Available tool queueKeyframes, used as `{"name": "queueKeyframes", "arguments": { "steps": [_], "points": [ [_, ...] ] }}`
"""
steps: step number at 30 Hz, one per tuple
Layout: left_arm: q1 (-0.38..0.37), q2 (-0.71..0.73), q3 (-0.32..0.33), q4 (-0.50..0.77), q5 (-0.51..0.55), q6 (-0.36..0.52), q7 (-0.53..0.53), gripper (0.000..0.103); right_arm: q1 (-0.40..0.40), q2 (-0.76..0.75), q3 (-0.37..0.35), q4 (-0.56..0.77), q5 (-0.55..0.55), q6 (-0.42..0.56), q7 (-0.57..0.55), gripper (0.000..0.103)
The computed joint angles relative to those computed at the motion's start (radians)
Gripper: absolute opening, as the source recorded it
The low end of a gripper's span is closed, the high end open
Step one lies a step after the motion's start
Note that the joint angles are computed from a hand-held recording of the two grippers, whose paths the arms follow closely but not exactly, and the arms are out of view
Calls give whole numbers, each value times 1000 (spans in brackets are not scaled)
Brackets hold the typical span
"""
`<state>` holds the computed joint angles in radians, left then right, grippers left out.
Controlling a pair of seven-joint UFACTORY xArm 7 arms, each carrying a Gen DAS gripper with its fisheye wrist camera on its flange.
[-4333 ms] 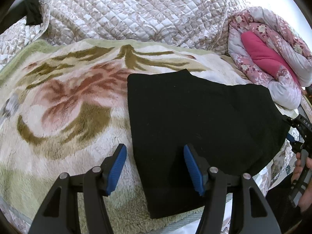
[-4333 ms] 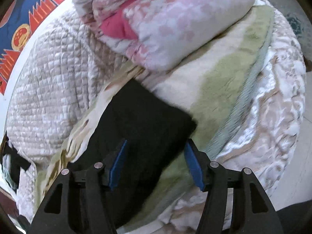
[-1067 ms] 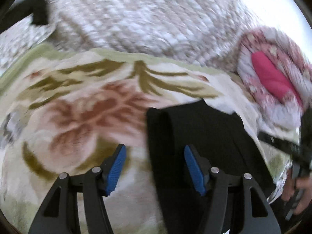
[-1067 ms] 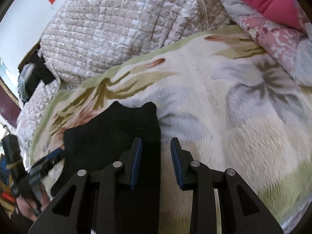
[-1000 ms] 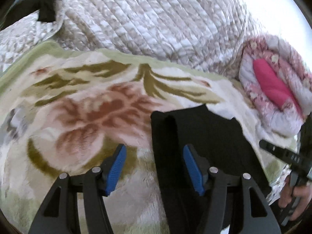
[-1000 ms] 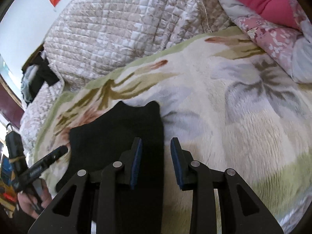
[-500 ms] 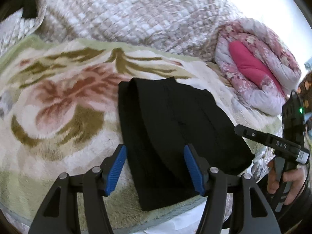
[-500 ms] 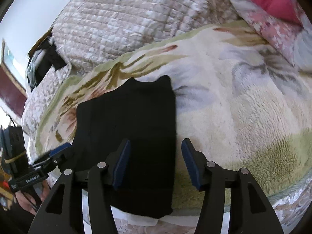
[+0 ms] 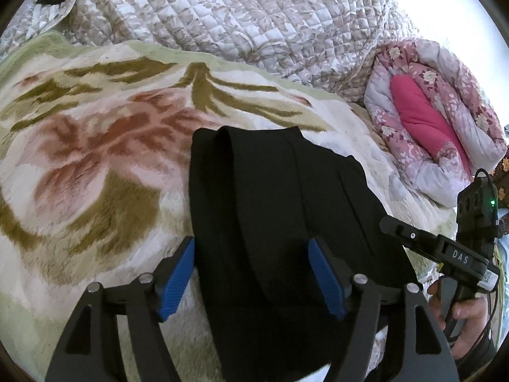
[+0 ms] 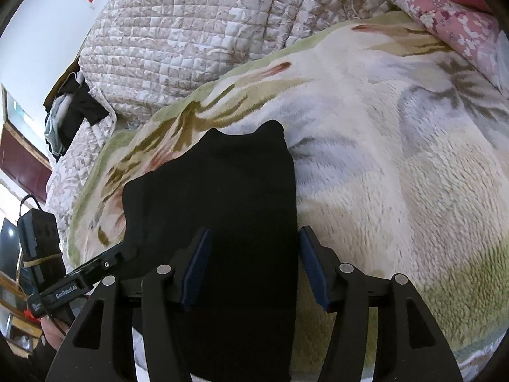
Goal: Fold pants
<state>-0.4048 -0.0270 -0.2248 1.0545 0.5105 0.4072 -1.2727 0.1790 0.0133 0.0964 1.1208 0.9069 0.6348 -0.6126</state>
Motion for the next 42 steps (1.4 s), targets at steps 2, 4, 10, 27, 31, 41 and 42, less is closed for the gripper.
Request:
{"name": "queueKeyframes", "arguments": {
  "steps": [2,4,10,27,31,41,42],
  "points": [
    [1,13,3,13,8,0,-3,76,1,13,3,11,5,-2,4,57],
    [0,11,6,7,15,-10,-10,76,-1,11,4,10,16,4,-6,57],
    [-8,-3,-9,-3,111,15,-69,76,3,-24,0,-28,35,16,-44,58],
    [-18,-9,-18,-1,180,50,-128,70,34,-36,2,-50,-46,-59,-9,56],
    [-20,-10,-20,1,179,58,-124,69,35,-37,-1,-46,-49,-49,-7,56],
    [1,-73,-35,-18,257,94,-174,54,32,-45,-10,-51,-17,-39,-8,54],
    [8,-79,-35,-27,256,71,-173,54,31,-43,-10,-49,-17,-32,-8,54]
  ]
}}
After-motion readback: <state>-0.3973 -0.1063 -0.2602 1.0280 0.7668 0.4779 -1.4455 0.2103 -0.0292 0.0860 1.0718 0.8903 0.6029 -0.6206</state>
